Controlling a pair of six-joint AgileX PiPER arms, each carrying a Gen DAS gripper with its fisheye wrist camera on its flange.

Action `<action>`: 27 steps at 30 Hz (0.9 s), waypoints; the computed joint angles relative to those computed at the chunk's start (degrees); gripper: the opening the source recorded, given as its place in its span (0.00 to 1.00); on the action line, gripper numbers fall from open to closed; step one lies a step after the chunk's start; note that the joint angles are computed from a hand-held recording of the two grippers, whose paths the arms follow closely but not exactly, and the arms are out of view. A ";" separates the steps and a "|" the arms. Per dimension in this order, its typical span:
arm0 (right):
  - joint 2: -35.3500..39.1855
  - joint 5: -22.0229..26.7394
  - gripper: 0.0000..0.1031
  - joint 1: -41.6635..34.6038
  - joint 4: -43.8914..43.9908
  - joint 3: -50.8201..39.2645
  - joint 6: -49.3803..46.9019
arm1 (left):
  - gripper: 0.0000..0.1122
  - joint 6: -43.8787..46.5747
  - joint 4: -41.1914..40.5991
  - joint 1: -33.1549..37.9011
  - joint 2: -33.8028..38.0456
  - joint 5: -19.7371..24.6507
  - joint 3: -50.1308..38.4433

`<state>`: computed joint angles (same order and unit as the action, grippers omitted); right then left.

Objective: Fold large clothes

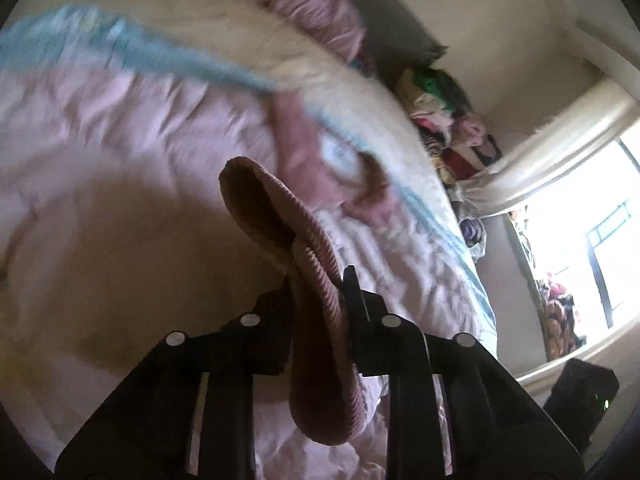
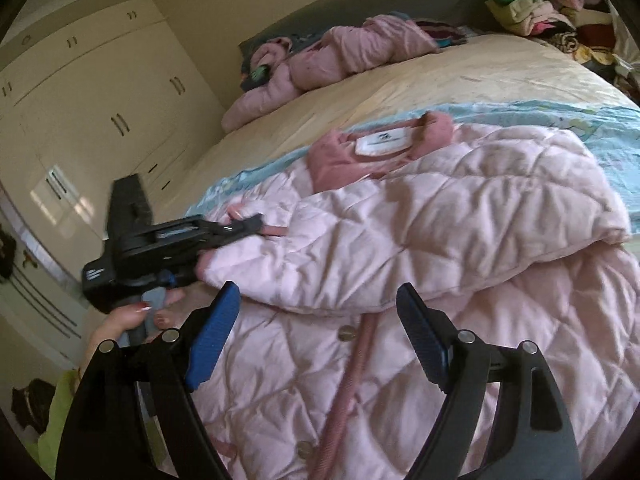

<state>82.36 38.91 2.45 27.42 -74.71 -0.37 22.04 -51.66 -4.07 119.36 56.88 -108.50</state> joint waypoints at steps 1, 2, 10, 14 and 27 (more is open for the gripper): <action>-0.29 -0.08 0.77 -0.73 -0.04 0.14 0.33 | 0.10 1.43 0.35 -0.30 -1.40 -1.16 0.35; -0.70 0.23 0.77 -1.56 0.65 0.31 -0.08 | 0.09 2.77 0.11 -0.35 -2.49 -2.09 0.93; -2.16 1.45 0.77 -8.81 -11.88 -4.48 6.92 | 0.08 7.80 -3.97 2.38 -8.97 -6.26 3.96; -1.53 2.05 0.77 -15.72 -11.94 -6.25 8.96 | 0.08 5.45 -0.32 2.53 -7.26 -7.61 2.16; 12.40 7.03 0.77 -14.31 -15.72 -16.06 8.07 | 0.08 -1.13 11.22 1.00 -2.22 -8.90 1.02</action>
